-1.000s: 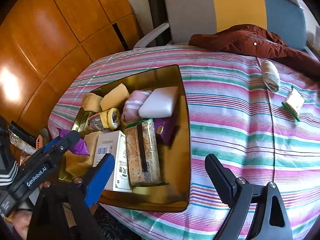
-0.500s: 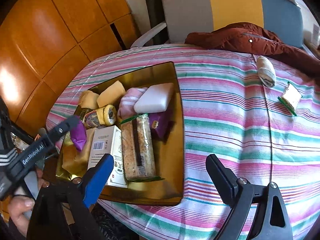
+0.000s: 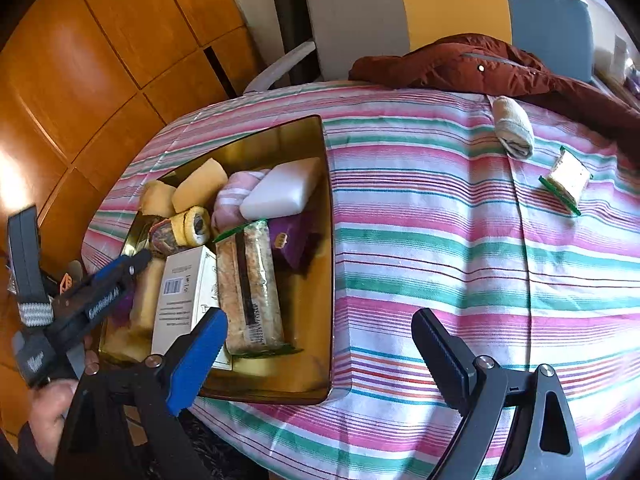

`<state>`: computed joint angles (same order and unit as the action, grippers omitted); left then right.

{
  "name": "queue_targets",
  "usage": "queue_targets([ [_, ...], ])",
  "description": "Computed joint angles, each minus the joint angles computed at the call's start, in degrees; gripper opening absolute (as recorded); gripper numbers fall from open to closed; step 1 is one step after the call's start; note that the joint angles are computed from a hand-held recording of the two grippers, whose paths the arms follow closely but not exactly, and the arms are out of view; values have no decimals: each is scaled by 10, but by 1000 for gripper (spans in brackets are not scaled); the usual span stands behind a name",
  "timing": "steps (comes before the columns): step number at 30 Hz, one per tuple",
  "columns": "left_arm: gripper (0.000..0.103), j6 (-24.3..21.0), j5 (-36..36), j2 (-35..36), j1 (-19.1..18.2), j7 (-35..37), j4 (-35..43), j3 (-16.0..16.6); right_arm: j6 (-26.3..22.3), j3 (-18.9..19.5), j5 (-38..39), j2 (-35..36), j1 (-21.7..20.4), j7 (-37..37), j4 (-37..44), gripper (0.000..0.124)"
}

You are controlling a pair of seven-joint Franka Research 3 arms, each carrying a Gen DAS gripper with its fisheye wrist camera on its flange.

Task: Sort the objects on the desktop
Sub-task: 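Move both open tools back toward the white sock and remaining cracker pack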

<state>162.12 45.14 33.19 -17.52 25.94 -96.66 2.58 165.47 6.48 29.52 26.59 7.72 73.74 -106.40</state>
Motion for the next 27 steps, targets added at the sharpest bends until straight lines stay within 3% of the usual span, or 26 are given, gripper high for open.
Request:
queue_targets([
  [7,41,16,54,-19,-25,-44,-4,28,7,4,8,-4,-5,-8,-7,96],
  [13,43,26,112,-40,-30,-75,-8,31,14,0,13,-10,-4,-8,-16,99],
  [27,44,32,145,-54,-16,-70,-7,-1,36,-39,-29,-29,0,46,-41,100],
])
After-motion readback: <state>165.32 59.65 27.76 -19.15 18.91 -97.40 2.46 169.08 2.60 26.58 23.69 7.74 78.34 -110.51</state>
